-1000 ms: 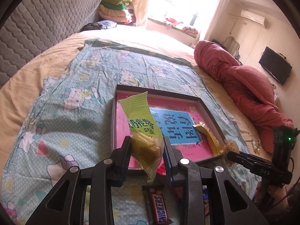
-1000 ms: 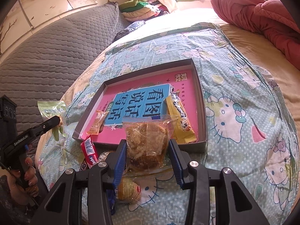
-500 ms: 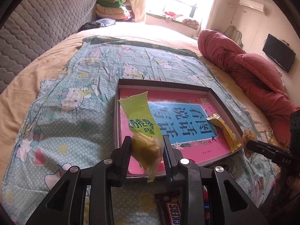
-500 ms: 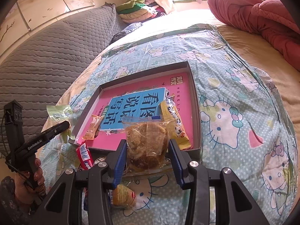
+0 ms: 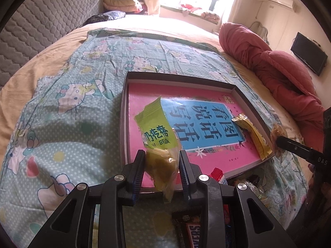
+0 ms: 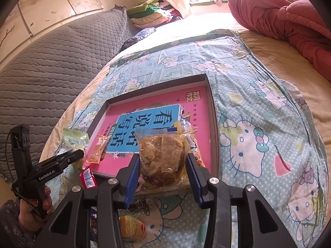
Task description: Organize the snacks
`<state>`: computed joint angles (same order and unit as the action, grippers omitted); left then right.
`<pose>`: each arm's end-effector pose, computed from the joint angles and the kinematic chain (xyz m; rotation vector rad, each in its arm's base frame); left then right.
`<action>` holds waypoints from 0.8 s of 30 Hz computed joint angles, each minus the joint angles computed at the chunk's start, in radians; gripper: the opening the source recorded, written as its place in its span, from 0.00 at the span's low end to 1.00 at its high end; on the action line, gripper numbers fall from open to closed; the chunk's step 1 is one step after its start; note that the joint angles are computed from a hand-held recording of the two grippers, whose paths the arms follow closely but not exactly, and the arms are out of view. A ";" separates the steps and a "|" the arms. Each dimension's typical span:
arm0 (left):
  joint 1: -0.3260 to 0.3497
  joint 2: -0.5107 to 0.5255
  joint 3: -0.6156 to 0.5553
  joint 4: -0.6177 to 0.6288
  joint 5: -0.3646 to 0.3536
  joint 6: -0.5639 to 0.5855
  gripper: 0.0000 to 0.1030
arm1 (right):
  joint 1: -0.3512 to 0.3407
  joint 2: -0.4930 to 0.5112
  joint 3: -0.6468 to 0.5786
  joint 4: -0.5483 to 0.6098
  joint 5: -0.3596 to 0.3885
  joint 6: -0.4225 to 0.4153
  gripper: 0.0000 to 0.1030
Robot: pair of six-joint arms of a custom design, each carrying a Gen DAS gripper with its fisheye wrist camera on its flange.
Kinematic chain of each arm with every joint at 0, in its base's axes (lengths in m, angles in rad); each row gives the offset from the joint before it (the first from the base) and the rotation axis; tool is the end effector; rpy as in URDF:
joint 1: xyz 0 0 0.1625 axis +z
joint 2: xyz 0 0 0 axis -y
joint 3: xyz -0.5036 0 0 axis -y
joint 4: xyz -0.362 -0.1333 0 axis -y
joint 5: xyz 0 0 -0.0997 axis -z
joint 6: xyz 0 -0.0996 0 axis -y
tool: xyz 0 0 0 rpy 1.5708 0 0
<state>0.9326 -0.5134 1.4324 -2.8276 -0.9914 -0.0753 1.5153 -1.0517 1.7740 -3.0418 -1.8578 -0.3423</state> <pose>-0.3138 -0.7383 0.0765 0.6021 2.5637 -0.6940 0.0684 -0.6643 0.3583 0.2231 -2.5667 0.9172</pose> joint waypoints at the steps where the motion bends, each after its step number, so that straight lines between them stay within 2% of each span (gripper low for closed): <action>1: 0.001 0.000 -0.001 0.001 -0.004 -0.005 0.32 | 0.001 0.002 -0.003 -0.001 -0.001 -0.002 0.43; 12: 0.008 0.011 -0.021 0.025 -0.037 -0.014 0.32 | 0.007 0.027 -0.033 -0.023 -0.008 -0.038 0.43; 24: 0.009 0.027 -0.042 0.031 -0.021 0.009 0.32 | 0.008 0.047 -0.057 -0.002 -0.016 -0.053 0.43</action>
